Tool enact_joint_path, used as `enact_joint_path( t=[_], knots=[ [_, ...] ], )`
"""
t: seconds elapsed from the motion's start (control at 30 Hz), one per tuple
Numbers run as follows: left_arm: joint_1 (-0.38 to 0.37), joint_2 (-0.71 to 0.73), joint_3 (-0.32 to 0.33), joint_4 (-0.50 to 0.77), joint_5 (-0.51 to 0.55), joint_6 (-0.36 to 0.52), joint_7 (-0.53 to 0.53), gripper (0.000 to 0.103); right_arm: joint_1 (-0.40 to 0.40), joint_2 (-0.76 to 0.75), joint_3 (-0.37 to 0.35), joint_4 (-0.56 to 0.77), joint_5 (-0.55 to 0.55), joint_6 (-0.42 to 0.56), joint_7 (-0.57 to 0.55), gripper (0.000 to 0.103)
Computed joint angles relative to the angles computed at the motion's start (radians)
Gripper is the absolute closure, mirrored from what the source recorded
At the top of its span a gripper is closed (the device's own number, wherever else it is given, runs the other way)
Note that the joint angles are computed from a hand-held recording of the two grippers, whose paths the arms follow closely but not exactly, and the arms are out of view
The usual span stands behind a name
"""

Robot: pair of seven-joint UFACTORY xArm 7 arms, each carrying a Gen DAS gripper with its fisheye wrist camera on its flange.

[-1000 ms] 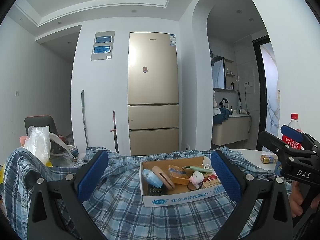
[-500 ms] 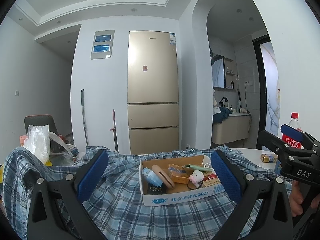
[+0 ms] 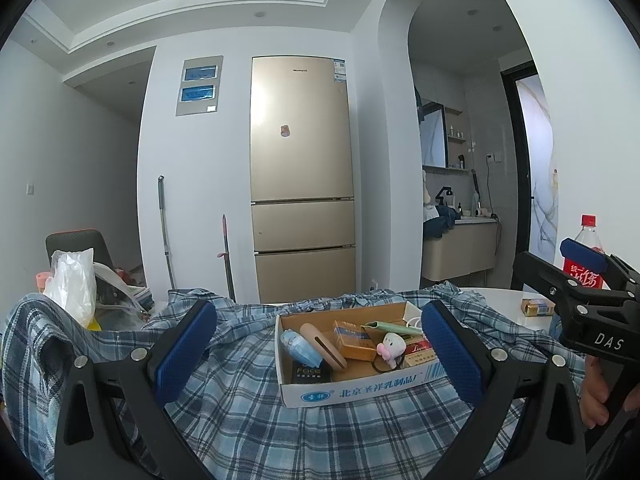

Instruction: Organize soft objects

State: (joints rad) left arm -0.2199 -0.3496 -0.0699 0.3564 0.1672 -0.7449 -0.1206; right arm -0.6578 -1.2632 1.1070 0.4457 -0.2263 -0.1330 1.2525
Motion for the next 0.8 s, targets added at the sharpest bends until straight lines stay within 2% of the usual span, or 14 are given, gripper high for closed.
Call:
enact_joint_path(
  t=[0.1, 0.23, 0.8],
  knots=[
    [0.000, 0.001, 0.001, 0.001, 0.004, 0.000, -0.001, 0.000, 0.000, 0.000, 0.000, 0.000, 0.000, 0.000, 0.002, 0.000],
    [-0.011, -0.009, 0.034, 0.007, 0.064, 0.021, -0.029, 0.000, 0.000, 0.000, 0.000, 0.000, -0.002, 0.000, 0.002, 0.000],
    [-0.006, -0.015, 0.029, 0.007, 0.063, 0.036, -0.032, 0.000, 0.007, 0.004, 0.002, -0.004, -0.005, 0.005, 0.006, 0.000]
  ],
)
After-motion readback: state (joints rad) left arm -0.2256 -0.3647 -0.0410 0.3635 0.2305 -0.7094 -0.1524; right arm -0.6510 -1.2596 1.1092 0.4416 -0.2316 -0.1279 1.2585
